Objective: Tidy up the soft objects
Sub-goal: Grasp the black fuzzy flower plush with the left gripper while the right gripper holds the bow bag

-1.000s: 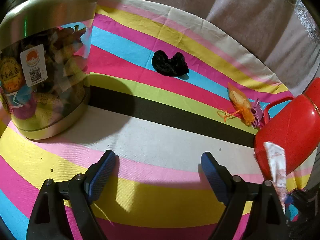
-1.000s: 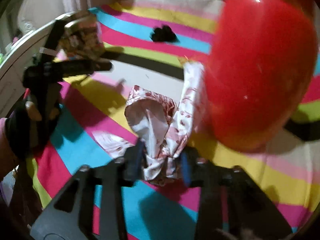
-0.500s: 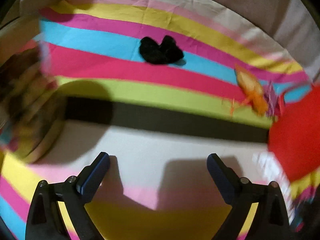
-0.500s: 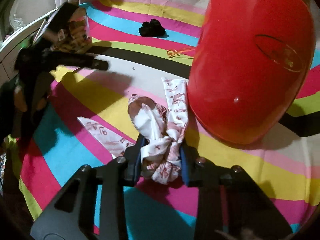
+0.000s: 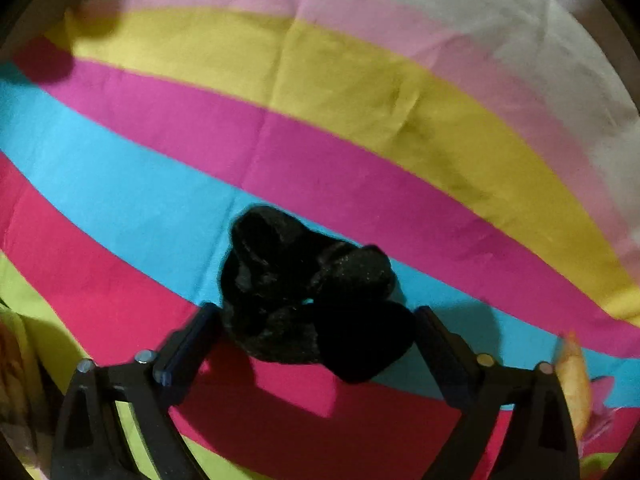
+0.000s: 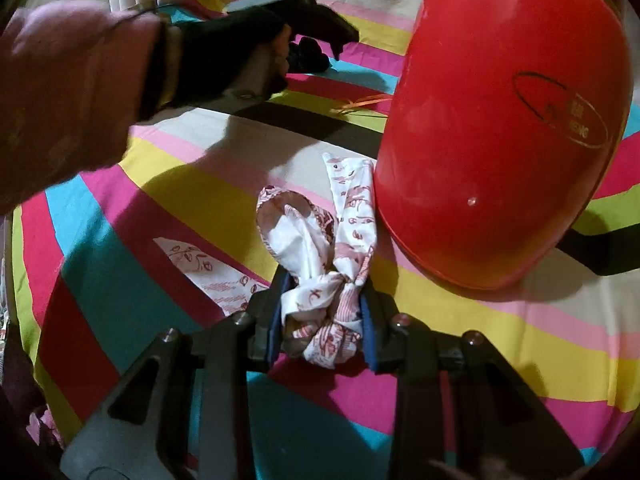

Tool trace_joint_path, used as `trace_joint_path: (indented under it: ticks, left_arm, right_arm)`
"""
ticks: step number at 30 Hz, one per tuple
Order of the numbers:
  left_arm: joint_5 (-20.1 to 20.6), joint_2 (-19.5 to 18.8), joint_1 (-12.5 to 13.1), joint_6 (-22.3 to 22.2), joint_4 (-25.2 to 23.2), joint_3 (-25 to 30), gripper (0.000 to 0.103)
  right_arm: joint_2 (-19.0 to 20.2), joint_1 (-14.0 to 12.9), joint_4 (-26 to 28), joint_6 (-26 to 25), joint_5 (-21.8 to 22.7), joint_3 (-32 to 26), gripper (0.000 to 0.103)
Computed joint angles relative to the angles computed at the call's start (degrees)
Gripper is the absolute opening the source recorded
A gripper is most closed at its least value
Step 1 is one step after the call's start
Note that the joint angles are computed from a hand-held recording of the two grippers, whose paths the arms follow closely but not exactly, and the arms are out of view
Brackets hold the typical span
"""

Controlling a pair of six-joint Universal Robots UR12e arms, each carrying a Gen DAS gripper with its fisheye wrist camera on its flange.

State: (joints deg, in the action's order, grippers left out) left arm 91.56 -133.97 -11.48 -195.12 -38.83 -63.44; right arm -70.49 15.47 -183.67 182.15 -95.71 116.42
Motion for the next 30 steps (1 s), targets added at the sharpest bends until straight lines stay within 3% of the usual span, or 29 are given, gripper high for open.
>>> trace_joint_path:
  ticks: [1, 2, 3, 5, 7, 10, 15, 19, 25, 30]
  left_arm:
    - [-1.1, 0.9, 0.1, 0.4, 1.9, -1.9, 0.062]
    - [-4.5, 2.8, 0.5, 1.2, 4.8, -5.3, 0.024]
    - [-9.6, 4.5, 1.2, 1.6, 7.4, -8.6, 0.02]
    - [-13.3, 8.6, 2.0, 2.6, 14.0, -16.5, 0.02]
    - [-15.1, 13.0, 2.5, 7.2, 20.5, -24.3, 0.02]
    - [-16.4, 18.9, 3.7, 11.9, 25.3, -33.4, 0.02]
    - [-15.8, 26.6, 4.7, 16.4, 26.3, -43.2, 0.02]
    - [-15.0, 29.9, 5.4, 16.1, 25.8, -47.7, 0.02]
    - [-15.5, 33.0, 5.6, 13.2, 27.5, -52.5, 0.02]
    - [-15.6, 34.3, 5.5, 15.0, 27.4, -53.9, 0.02]
  right_arm:
    - [-0.1, -0.3, -0.1, 0.1, 0.6, 0.1, 0.036]
    - [-0.1, -0.4, -0.1, 0.3, 0.9, 0.1, 0.036]
    - [-0.1, -0.4, 0.0, 0.2, 0.8, 0.1, 0.036]
    - [-0.2, -0.5, 0.0, 0.1, 0.9, 0.2, 0.036]
    - [-0.2, -0.6, 0.0, 0.1, 1.0, 0.2, 0.036]
    - [-0.3, -0.5, 0.0, 0.0, 0.7, 0.2, 0.036]
    - [-0.2, -0.3, 0.2, -0.1, 0.3, 0.1, 0.036]
    - [-0.2, -0.5, 0.1, 0.1, 1.0, 0.1, 0.036]
    - [-0.2, -0.6, 0.2, 0.1, 1.3, 0.1, 0.036]
    - [-0.1, -0.5, 0.1, 0.2, 0.5, 0.0, 0.035]
